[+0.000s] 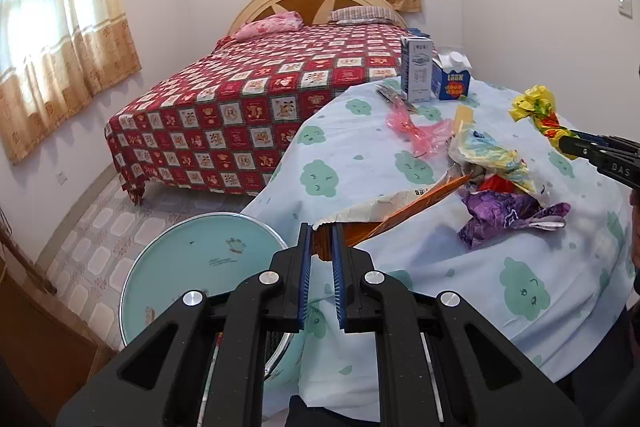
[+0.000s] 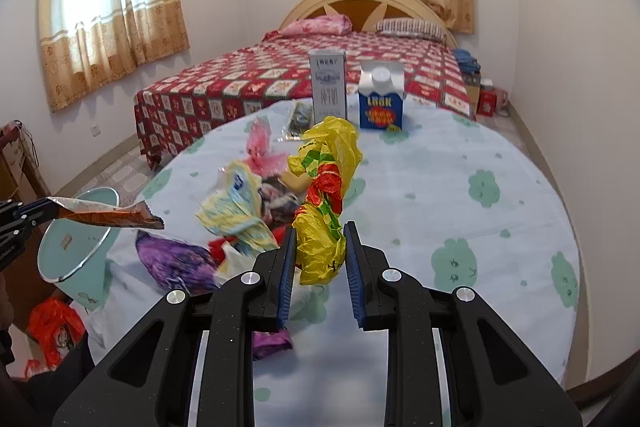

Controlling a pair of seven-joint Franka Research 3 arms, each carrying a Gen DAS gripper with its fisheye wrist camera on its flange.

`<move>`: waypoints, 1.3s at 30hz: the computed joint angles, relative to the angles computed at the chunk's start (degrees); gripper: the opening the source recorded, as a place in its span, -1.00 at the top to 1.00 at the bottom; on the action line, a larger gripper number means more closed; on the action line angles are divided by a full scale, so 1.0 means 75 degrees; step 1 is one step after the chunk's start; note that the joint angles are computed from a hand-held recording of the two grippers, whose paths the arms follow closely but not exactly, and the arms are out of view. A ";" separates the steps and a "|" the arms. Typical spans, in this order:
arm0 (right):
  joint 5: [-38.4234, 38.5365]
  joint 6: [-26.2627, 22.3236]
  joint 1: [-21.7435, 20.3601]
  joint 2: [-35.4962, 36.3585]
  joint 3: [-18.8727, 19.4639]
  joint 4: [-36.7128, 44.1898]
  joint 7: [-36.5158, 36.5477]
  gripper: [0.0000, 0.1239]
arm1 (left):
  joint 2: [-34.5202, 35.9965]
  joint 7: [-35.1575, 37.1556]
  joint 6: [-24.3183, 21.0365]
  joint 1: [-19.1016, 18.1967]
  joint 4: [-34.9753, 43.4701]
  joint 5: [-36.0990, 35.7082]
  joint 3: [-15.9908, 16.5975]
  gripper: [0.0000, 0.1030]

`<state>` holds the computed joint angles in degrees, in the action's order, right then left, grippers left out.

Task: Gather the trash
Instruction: 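Grasp the white-orange wrapper strip with the left tool while the right tool lifts the yellow bag, then carry the white-orange strip and yellow-red bag over the teal bucket with both tools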

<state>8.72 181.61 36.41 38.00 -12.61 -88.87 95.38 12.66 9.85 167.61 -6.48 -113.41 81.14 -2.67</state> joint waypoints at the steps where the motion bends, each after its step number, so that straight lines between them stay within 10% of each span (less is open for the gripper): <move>1: -0.0002 0.0046 -0.0013 -0.0025 0.0047 -0.0001 -0.0023 0.61 | -0.0037 -0.0104 -0.0031 -0.0010 -0.0016 0.0083 0.0020 0.80; 39: -0.0367 -0.1450 -0.0316 0.1676 0.1837 0.3337 -0.1682 0.61 | -0.1490 -0.1616 -0.0972 0.0972 -0.1496 0.0937 -0.0270 0.80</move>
<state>5.96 170.74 34.04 50.57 1.17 -63.84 82.76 1.48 -2.27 160.32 0.81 -124.63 88.17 -4.70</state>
